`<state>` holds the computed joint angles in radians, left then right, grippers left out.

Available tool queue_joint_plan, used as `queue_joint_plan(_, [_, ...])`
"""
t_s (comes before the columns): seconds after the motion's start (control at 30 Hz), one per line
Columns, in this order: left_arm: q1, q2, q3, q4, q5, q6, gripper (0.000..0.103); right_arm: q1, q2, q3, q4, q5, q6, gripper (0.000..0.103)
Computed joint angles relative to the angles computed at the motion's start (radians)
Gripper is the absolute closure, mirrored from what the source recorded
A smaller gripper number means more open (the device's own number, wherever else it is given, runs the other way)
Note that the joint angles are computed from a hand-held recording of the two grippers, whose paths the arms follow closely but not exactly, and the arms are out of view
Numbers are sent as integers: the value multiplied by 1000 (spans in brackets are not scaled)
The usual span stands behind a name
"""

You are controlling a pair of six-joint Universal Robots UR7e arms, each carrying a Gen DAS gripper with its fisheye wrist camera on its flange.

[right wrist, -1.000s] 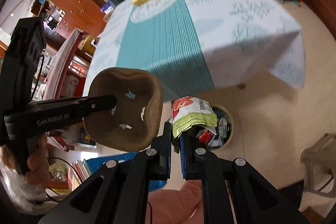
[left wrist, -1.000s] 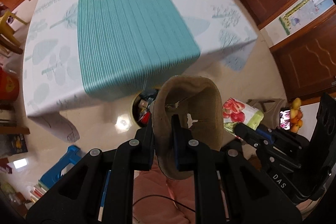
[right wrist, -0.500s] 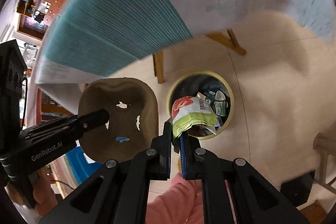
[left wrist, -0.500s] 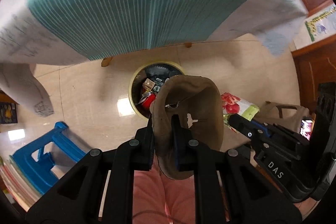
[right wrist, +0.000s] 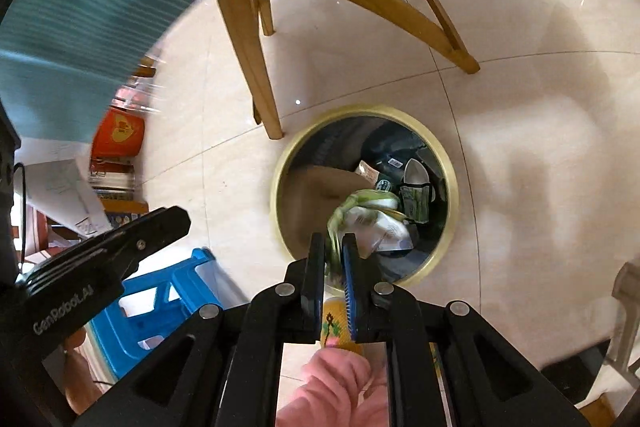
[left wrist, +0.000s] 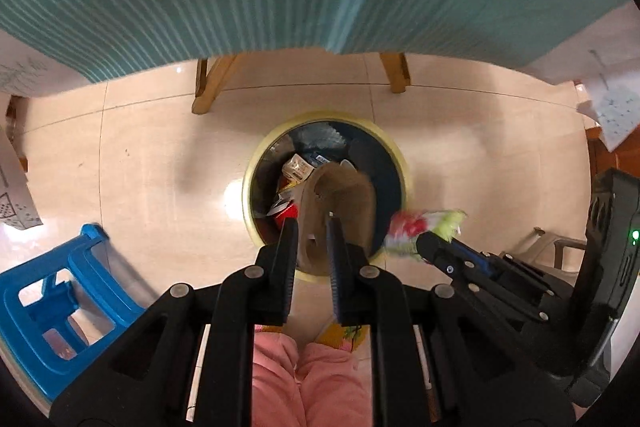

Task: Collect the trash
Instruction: 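Raise both tools back toward the table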

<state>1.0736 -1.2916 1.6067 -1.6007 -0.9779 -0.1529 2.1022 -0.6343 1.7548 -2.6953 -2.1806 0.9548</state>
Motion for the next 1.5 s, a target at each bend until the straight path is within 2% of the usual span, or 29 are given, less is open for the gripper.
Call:
queue_joint_plan(0.03, [4,9,-1,-7,3,-4,87,-3,4,-3,-1,1,-4,87])
queue_joint_plan(0.1, [17,20,3,-26,6,-7,69,-14,14,-8,-9,7,-15,83])
queue_joint_plan(0.17, [25,18,10,-49,13,-1,59,-13,20,-14,-6,8,-13,82])
queue_joint_plan(0.5, [8,-18,3,-45,46,0,56,28,1,-42,39,-21,16,73])
queue_joint_plan(0.53, [2,-26,-2,-34,48,-1,53,37,-4,-48,50,-27,22,73])
queue_joint_plan(0.6, [-13,-43,-8,-17,47,-8,37,59,-18,-65,86,-44,36,72])
queue_joint_plan(0.93, [-95,-101,-137,172,-11,-80,36,178,-87,-164,301,-100,137,71])
queue_joint_plan(1.0, [-115,-108,-174,211,-25,-88,32,208,-97,-196,356,-106,168,71])
queue_joint_plan(1.17, [-181,-108,-300,316,-45,-107,28,280,-111,-290,480,-132,217,70])
queue_joint_plan(1.27, [-219,-92,-395,396,-54,-120,23,322,-110,-365,573,-155,251,69])
queue_joint_plan(1.5, [-321,-43,-605,532,-67,-126,22,406,-91,-522,698,-218,278,68])
